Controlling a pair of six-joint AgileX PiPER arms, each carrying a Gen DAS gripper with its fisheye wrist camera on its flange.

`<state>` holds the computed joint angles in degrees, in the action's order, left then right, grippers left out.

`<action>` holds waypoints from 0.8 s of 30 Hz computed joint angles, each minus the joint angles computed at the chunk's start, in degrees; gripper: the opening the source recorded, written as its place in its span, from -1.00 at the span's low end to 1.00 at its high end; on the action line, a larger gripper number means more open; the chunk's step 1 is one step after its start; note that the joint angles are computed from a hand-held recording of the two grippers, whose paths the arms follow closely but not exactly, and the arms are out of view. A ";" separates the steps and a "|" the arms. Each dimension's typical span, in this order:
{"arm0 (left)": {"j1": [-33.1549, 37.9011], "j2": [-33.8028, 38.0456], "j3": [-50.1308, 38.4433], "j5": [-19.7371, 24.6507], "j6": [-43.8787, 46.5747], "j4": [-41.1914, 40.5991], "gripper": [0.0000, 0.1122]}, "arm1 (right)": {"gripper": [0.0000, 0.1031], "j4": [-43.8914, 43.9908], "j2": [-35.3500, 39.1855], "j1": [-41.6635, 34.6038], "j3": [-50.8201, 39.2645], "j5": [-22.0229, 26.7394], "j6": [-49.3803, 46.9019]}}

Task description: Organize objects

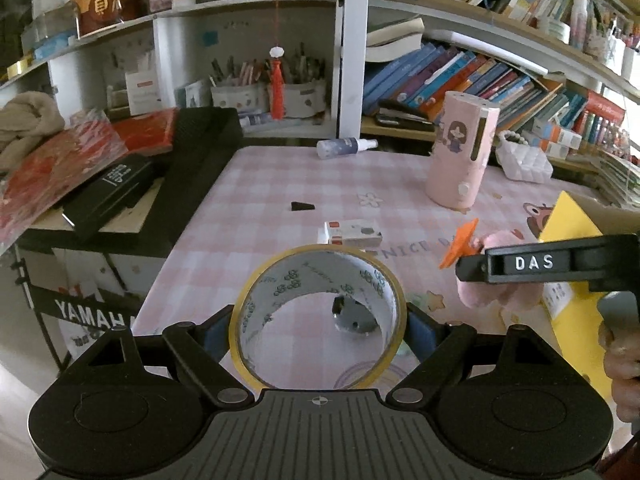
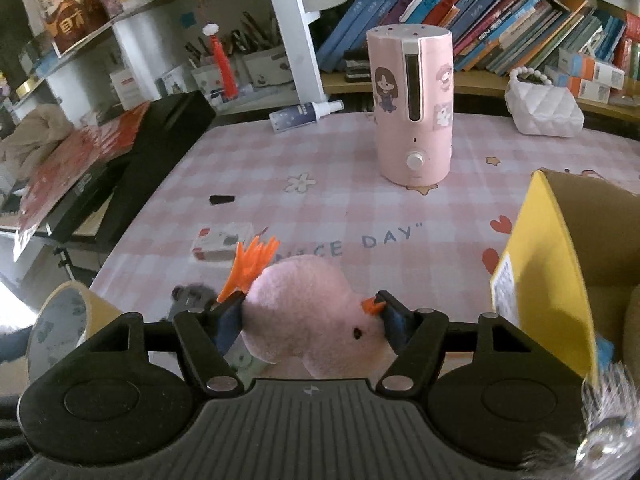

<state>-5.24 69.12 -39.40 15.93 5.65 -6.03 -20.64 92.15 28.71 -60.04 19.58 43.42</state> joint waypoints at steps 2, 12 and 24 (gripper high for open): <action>0.20 -1.89 1.25 0.47 2.03 -1.58 0.54 | 0.30 -1.28 -2.07 0.82 1.90 0.61 1.70; 0.85 -10.79 6.20 3.15 10.70 -9.17 0.54 | 0.31 -15.29 -10.48 8.16 9.36 5.50 19.42; 6.74 -29.07 13.69 16.51 20.66 -16.28 0.54 | 0.31 -27.53 -20.84 26.96 19.66 19.29 45.27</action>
<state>1.49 40.06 -25.70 32.44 26.30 -22.31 -48.17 71.31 55.67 -40.38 38.87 88.70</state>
